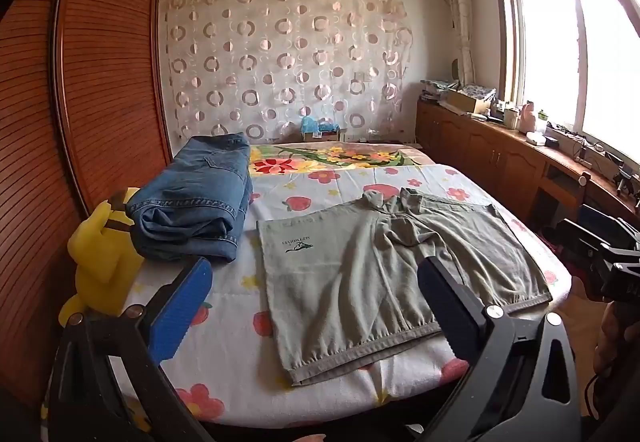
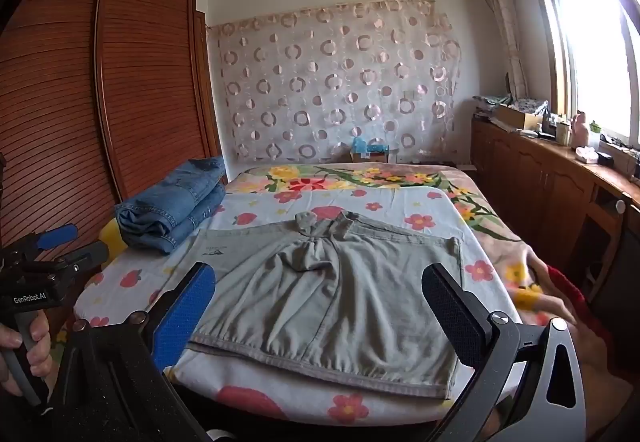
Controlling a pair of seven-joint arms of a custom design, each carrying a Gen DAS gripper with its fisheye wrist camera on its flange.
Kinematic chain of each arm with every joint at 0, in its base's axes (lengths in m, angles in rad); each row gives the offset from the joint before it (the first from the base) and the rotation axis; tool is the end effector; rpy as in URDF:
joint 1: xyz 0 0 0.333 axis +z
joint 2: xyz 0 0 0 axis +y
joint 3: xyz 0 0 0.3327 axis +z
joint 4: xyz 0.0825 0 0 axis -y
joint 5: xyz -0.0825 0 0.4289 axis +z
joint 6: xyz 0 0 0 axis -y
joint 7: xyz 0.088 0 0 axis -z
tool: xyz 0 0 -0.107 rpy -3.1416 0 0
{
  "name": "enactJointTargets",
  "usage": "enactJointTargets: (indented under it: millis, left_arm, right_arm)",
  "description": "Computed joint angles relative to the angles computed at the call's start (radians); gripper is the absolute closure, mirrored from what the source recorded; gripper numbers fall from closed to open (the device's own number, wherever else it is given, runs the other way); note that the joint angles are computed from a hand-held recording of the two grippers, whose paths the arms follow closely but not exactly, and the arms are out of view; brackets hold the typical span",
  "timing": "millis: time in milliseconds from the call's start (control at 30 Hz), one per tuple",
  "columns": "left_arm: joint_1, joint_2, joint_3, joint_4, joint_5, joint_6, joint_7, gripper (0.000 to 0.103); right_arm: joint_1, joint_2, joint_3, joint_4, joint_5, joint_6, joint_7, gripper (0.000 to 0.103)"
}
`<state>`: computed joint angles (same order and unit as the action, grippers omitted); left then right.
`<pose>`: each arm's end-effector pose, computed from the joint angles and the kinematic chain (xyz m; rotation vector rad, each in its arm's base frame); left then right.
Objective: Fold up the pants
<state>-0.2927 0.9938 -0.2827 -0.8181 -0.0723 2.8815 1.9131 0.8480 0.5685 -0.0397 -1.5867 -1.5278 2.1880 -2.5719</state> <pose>0.8201 -0.3571 0.4607 -1.0920 2.0454 -1.2668 0.5497 0.5297 0.3271 -1.2172 1.6964 -1.1269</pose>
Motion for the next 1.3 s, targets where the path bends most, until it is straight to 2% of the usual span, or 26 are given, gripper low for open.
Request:
enactJointTargets:
  millis: [1100, 1300]
  left_arm:
    - [0.003, -0.007, -0.002, -0.006, -0.003, -0.019, -0.008, 0.000]
    - [0.012, -0.025, -0.012, -0.049, -0.009, 0.010, 0.003, 0.000]
  right_arm:
    - [0.000, -0.003, 0.002, -0.002, 0.006, 0.005, 0.015, 0.000]
    - [0.000, -0.002, 0.001, -0.001, 0.005, 0.004, 0.016, 0.000]
